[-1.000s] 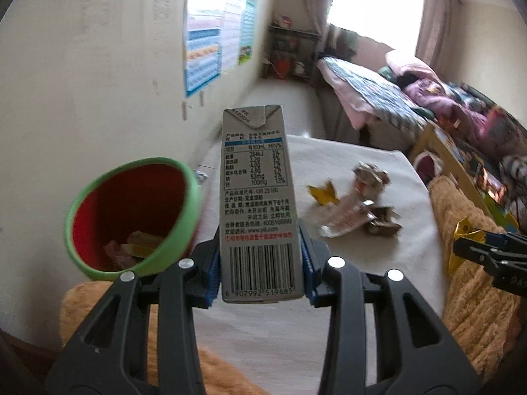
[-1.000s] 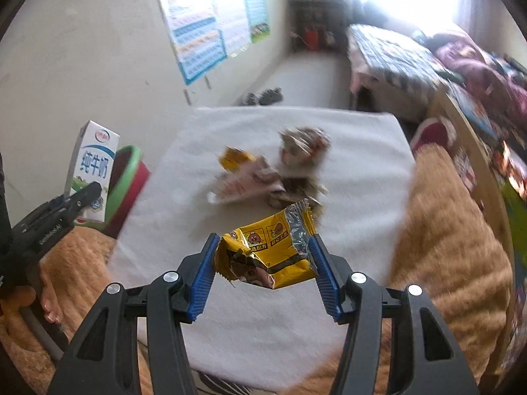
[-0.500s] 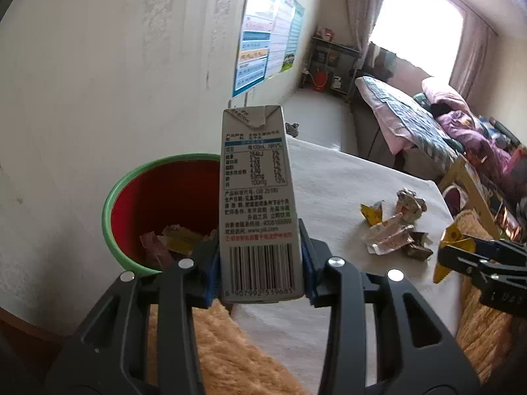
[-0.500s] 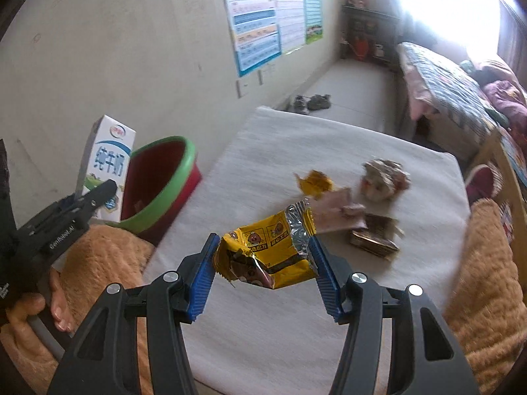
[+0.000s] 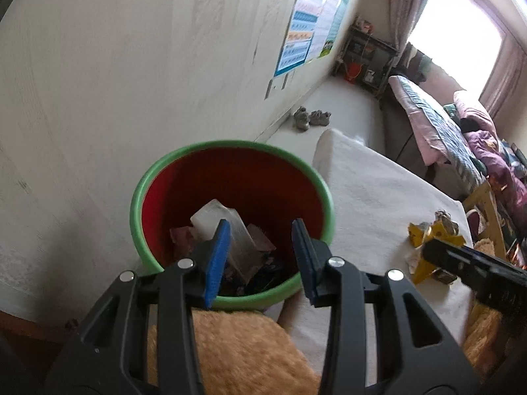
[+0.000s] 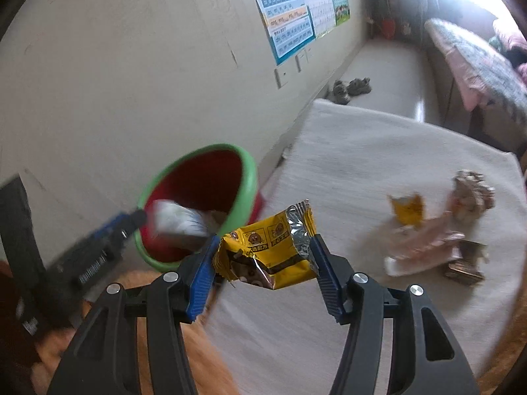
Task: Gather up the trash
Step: 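Carry the carton and yellow packet over the bin and open both tools, then move both open tools back over the table toward the remaining trash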
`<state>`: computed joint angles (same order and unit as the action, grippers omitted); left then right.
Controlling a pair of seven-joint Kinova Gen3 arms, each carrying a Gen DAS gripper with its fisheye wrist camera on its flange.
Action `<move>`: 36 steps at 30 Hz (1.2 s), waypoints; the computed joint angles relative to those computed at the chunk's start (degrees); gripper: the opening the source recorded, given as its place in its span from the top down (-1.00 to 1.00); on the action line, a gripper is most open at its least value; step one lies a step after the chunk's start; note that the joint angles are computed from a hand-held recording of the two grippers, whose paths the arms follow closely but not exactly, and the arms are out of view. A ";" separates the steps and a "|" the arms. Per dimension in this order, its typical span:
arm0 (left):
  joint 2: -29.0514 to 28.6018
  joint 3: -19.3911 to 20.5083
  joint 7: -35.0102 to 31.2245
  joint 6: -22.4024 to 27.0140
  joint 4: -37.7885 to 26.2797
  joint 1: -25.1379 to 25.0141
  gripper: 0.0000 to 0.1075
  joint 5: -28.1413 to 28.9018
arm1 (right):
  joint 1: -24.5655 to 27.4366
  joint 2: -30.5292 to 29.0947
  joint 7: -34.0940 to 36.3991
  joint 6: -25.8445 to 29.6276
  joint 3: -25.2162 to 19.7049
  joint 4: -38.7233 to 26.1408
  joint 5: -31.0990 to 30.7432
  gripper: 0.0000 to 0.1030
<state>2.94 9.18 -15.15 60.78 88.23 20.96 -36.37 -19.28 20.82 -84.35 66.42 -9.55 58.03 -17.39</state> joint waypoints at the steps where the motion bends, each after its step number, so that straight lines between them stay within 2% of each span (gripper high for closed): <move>1: -0.26 -0.64 -1.12 -0.88 0.34 -0.94 0.37 1.76 | -0.87 1.38 -1.26 0.69 0.01 -2.03 0.13 -0.07; 5: -1.72 -1.31 -0.46 -2.09 2.01 -2.77 0.38 3.63 | -3.97 5.35 -4.31 2.39 -0.02 -8.13 1.39 -0.07; 7: -3.41 -0.76 2.37 -3.51 4.34 -3.20 0.38 3.09 | -5.76 6.62 -5.37 3.02 0.15 -10.43 2.68 -0.07; 11: -4.59 0.27 3.36 -5.58 7.07 -4.60 0.37 4.94 | -8.39 8.32 -5.29 3.04 0.22 -13.41 4.86 -0.07; 12: -4.63 0.47 3.54 -5.75 7.30 -4.89 0.32 5.37 | -8.56 8.38 -5.13 2.77 0.22 -13.45 5.07 -0.13; 15: -4.27 1.62 5.41 -3.94 7.03 -4.72 0.00 3.97 | -9.07 8.64 -5.45 1.36 0.33 -13.39 5.51 -0.48; 18: -3.46 2.44 5.46 -2.31 6.19 -3.78 -0.17 2.53 | -8.89 8.53 -4.78 0.26 0.09 -12.90 5.54 -0.68; 19: -3.20 2.34 5.09 -1.91 5.89 -3.58 -0.20 2.63 | -8.87 8.47 -4.06 0.35 0.03 -12.84 5.78 -0.79; 20: -2.92 2.21 4.59 -1.53 5.59 -3.40 -0.20 2.96 | -8.93 8.25 -3.44 0.21 0.08 -12.48 6.12 -0.81; 22: -2.60 1.61 3.62 -1.47 5.17 -3.40 -0.20 3.66 | -9.41 7.15 -1.71 -0.49 0.41 -10.64 7.76 -0.84; 27: -1.83 0.83 1.35 -0.75 4.28 -3.29 -0.23 5.42 | -10.87 0.44 3.69 -7.73 2.46 2.26 16.46 -0.86; 30: -0.94 0.71 0.56 0.58 3.24 -2.77 -0.26 5.37 | -7.68 -3.31 8.32 -13.25 1.76 10.23 17.97 -0.86; 32: -0.21 0.67 0.12 1.78 2.34 -2.14 -0.27 4.97 | -4.32 -5.29 11.79 -16.11 2.40 14.33 15.59 -0.86; 34: 0.66 0.50 -0.81 3.21 1.19 -1.51 -0.27 4.74 | 0.04 -5.87 12.40 -16.79 2.43 15.56 13.74 -0.86; 36: 1.83 0.40 -1.78 5.20 -0.39 -0.56 -0.27 4.26 | 2.18 -5.21 9.45 -16.64 4.97 14.83 13.84 -0.86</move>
<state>4.77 9.58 -16.93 65.98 87.84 20.41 -32.11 -17.10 15.61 -74.89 49.78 -4.58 72.86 -3.55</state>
